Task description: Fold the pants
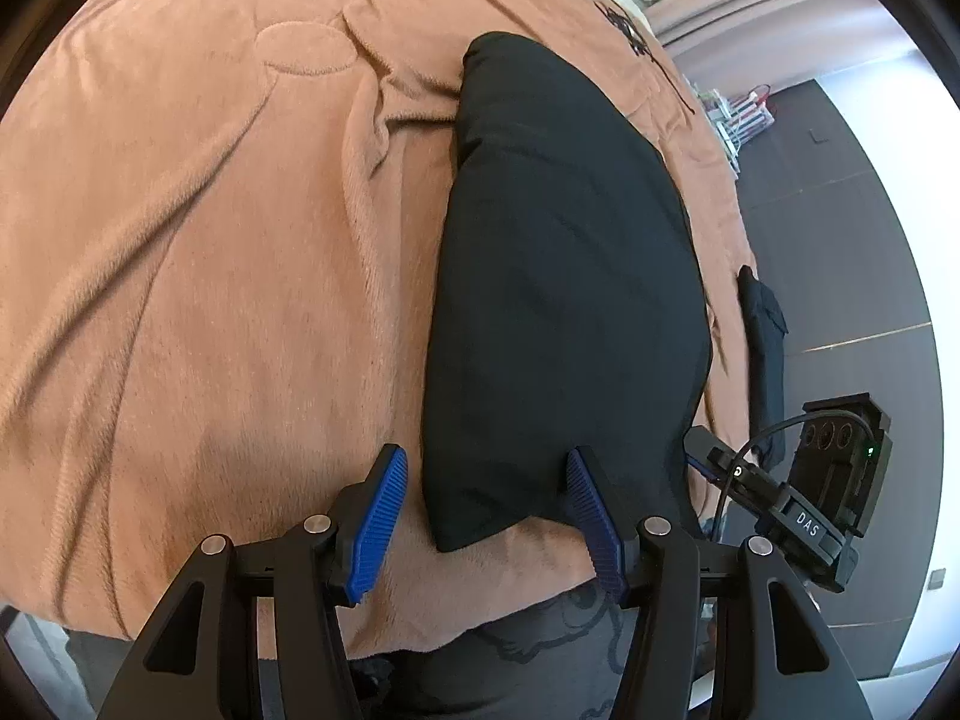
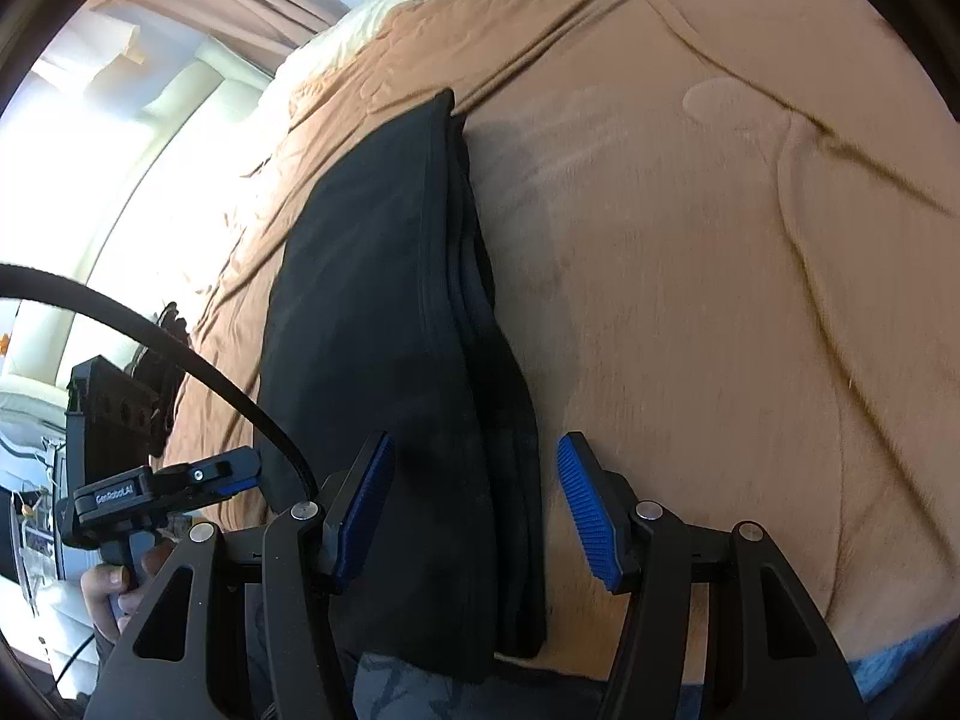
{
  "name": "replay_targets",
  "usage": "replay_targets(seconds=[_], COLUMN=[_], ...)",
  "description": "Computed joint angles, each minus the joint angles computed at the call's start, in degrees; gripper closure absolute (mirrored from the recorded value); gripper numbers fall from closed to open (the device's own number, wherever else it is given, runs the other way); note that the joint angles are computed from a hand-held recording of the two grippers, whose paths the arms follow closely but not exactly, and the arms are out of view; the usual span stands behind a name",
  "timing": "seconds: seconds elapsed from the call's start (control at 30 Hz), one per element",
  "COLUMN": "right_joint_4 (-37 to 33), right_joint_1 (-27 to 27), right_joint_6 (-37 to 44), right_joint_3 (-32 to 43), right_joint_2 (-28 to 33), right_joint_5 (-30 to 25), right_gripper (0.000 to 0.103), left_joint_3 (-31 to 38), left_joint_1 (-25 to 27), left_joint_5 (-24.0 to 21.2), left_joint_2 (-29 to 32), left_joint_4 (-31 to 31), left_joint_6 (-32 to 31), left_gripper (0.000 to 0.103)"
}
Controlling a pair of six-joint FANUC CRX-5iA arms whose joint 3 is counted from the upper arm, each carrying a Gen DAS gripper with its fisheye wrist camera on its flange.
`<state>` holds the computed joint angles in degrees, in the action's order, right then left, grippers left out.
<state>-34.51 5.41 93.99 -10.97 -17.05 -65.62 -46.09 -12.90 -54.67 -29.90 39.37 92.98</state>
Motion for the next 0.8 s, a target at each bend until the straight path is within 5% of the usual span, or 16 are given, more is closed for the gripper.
replay_targets(seconds=[0.03, 0.13, 0.2, 0.27, 0.37, 0.6, 0.8], right_joint_4=[0.3, 2.7, 3.9, 3.9, 4.6, 2.1, -0.5], right_joint_1=[0.1, 2.5, 3.5, 3.8, 5.1, 4.3, 1.1], right_joint_6=[0.3, -1.0, -1.6, -1.2, -1.0, 1.1, 3.5], right_joint_3=[-0.1, 0.1, 0.1, 0.8, 0.6, 0.9, 2.4], right_joint_2=[0.0, 0.4, 0.3, 0.8, 0.6, 0.3, 1.2], right_joint_5=[0.1, 1.3, 1.7, 0.4, -0.2, -3.3, -5.4], right_gripper=[0.048, 0.048, 0.051, 0.083, 0.093, 0.096, 0.086], left_joint_3=[-0.3, 0.2, 0.1, -0.5, -0.7, -1.1, 0.7], left_joint_1=[0.0, -0.8, -1.0, -0.6, 0.5, 3.5, 4.2], left_joint_5=[0.0, -0.1, 0.2, 0.2, -0.8, -2.8, -4.3], left_joint_2=[-0.3, 0.6, 0.6, -0.2, -1.1, -2.7, -2.1], left_joint_4=[0.1, -0.3, -0.5, 0.1, 0.3, -1.0, -1.8], left_joint_6=[0.0, 0.4, 1.0, 0.8, 0.7, 0.8, 0.3], left_gripper=[0.046, 0.076, 0.086, 0.092, 0.094, 0.093, 0.074])
